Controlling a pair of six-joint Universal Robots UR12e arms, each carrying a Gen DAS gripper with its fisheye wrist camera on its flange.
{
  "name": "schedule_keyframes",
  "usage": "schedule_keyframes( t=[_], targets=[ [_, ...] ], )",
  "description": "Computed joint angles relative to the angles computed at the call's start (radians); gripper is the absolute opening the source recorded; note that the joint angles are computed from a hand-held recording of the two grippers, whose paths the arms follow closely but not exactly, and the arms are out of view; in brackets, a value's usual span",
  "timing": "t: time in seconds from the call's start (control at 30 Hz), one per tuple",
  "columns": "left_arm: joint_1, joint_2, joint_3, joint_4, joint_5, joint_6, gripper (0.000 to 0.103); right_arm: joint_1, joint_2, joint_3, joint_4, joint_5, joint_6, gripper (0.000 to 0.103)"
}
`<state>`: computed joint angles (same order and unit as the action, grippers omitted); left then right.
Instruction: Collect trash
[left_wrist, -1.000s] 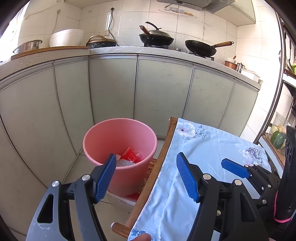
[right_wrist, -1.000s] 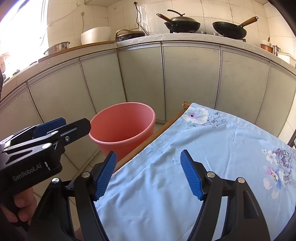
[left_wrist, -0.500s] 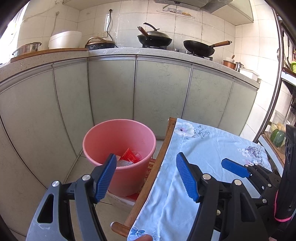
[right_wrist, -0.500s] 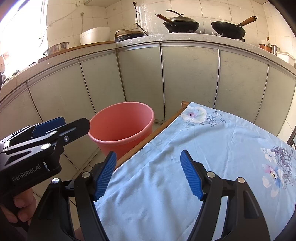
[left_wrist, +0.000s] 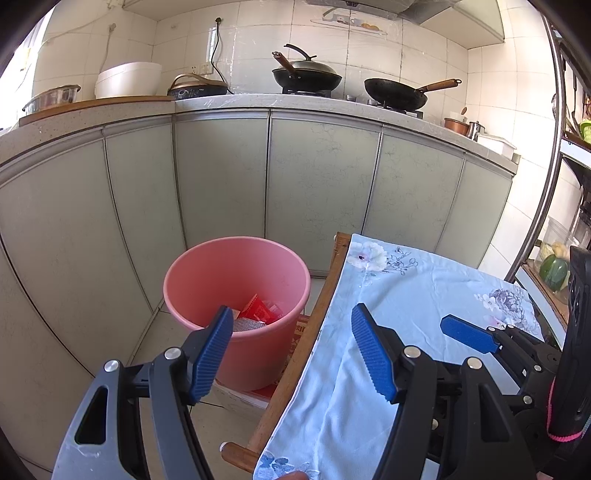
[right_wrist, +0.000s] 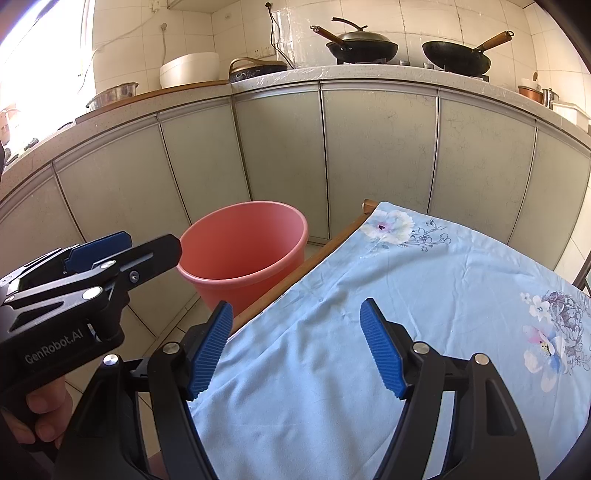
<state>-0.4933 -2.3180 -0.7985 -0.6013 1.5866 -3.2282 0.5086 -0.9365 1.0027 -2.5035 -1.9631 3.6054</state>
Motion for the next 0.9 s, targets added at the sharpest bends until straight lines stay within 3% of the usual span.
schedule_keyframes(
  t=[0.9],
  targets=[
    [0.003, -0.009, 0.014, -0.011, -0.016, 0.02, 0.065, -0.001, -0.004, 0.01, -0.001, 0.002, 0.002, 0.072]
  ],
)
